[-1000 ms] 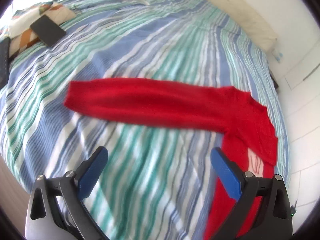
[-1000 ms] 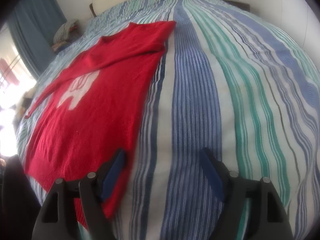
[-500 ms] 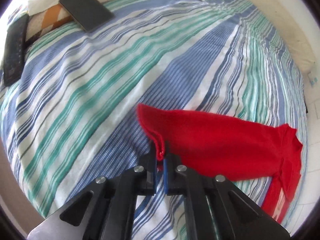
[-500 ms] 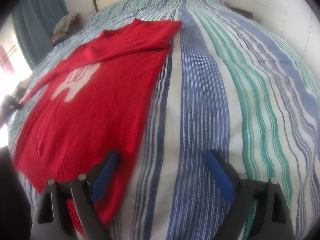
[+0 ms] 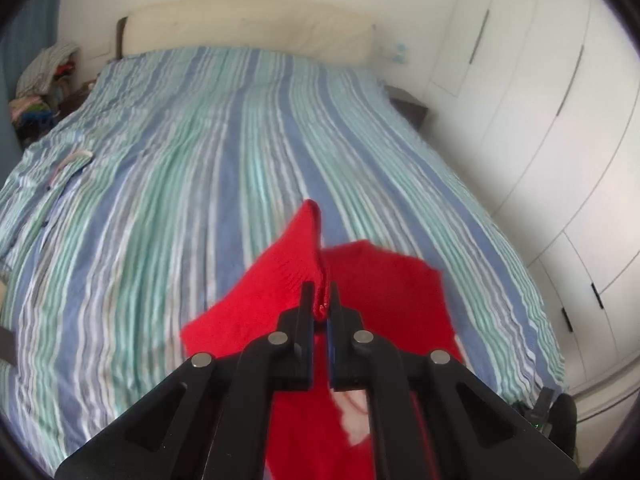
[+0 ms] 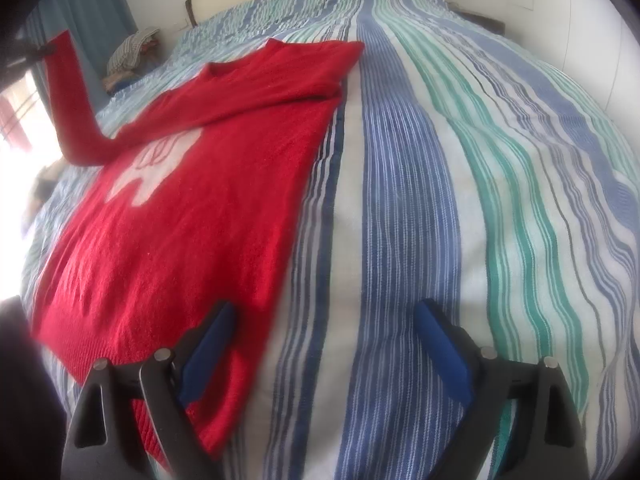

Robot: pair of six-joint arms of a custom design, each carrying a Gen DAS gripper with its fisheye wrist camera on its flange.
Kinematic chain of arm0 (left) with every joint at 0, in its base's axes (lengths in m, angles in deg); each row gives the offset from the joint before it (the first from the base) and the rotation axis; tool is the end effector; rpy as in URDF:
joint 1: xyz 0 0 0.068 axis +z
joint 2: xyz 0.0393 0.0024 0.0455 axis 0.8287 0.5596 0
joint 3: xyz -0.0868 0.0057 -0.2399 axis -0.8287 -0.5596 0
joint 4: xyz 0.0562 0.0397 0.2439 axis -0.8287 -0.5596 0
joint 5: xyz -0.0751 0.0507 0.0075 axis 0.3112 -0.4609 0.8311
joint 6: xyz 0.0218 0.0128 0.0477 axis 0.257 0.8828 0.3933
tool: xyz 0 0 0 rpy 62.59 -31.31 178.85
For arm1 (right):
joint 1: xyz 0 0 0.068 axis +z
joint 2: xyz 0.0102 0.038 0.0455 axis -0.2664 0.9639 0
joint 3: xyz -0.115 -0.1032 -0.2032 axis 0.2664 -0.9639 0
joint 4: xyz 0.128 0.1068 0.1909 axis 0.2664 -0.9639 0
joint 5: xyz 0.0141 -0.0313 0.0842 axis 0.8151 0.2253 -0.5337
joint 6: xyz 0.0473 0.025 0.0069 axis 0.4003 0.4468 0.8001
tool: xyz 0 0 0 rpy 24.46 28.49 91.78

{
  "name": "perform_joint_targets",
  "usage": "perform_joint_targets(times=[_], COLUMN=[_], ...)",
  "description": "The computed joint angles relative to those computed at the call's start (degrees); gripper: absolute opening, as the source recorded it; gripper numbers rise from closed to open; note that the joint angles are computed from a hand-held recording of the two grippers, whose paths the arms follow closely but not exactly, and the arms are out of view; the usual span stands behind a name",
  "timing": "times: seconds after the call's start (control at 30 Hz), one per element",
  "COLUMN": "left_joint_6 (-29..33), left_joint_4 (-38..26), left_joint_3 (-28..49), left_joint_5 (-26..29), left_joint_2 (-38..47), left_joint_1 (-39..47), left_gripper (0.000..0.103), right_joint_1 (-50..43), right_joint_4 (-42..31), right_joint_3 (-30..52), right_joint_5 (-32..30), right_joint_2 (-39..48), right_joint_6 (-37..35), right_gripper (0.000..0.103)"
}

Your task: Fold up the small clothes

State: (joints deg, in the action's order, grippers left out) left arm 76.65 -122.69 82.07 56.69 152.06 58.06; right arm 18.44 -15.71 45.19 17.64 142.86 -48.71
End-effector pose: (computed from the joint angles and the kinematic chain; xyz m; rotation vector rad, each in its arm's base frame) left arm 0.2585 0.0023 0.3562 -0.0344 2.3754 -0.2610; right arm 0.1974 0.1335 0.0926 -0.4146 2.5494 0.3614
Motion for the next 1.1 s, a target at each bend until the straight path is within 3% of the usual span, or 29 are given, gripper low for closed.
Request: perform_joint_targets(times=[0.07,0.1,0.13,0.17,0.2,0.27,0.37,0.53,0.63,0.73,0.83,0.87,0.9,0.93,1.0,1.1], left_joint_6=[-1.61,-2.38,-3.72,-5.07,-5.91,-5.79,-5.15,5.04,9.65,8.09,2.33,-0.54,-3.25,-5.99,-11.45,-13.91], left_joint_4=[1.99,2.84,3.29,3.84,5.97,9.39,9.57,10.01,12.3,19.39,30.2,34.02,37.81,40.13,42.72,45.35], left_joint_3=[1.27,1.54,1.54,0.71,-1.73,-7.46,-14.34,-29.49,-38.4,-44.9,-48.29,-48.92,-49.81,-50.09,-51.62,-55.9], left_joint_5=[-2.2,-3.14,-5.29,-7.59,-9.09,-8.85,-7.17,-8.76,-9.14,-12.13,-17.63,-19.01,-19.04,-16.72,-12.55,-15.64], left_joint_2=[4.5,7.17,9.49,10.85,10.55,8.2,4.63,-5.32,-8.14,-7.15,-2.99,-1.3,0.05,1.53,2.55,-0.36], left_joint_1=[-8.46,-11.48,-13.99,-15.59,-16.16,-14.4,-8.14,2.97,5.11,1.4,-1.3,-1.07,0.56,3.13,6.46,3.71], left_gripper=[0.008,0.017,0.03,0.06,0.07,0.07,0.07,0.07,0.07,0.068,0.055,0.043,0.018,0.007,0.004,0.002], right_joint_1=[-0.04,-0.07,-0.1,-0.11,-0.12,-0.17,-0.38,-0.21,0.19,0.26,0.78,0.95,1.08,1.14,1.35,1.5], right_joint_4=[0.19,0.31,0.46,0.55,0.59,0.58,0.56,0.45,0.35,0.55,0.78,0.87,1.0,1.15,1.43,1.64], right_joint_3=[-0.05,-0.1,-0.15,-0.2,-0.24,-0.28,-0.47,-0.19,0.17,0.26,0.11,0.03,0.08,0.01,-0.08,-0.02], right_joint_5=[-0.08,-0.09,-0.1,-0.1,-0.12,-0.26,-0.66,-0.63,-0.21,-0.05,0.7,0.96,1.15,1.28,1.63,1.91], right_joint_2=[0.08,0.11,0.16,0.17,0.16,0.12,-0.08,0.33,0.72,0.96,0.97,0.93,1.07,1.07,1.18,1.45], right_joint_6=[-0.14,-0.21,-0.32,-0.39,-0.41,-0.51,-0.67,-0.45,-0.26,-0.17,-0.02,-0.01,0.0,-0.02,-0.07,-0.6], right_gripper=[0.091,0.091,0.091,0.091,0.091,0.091,0.091,0.092,0.094,0.094,0.094,0.094,0.094,0.094,0.094,0.094])
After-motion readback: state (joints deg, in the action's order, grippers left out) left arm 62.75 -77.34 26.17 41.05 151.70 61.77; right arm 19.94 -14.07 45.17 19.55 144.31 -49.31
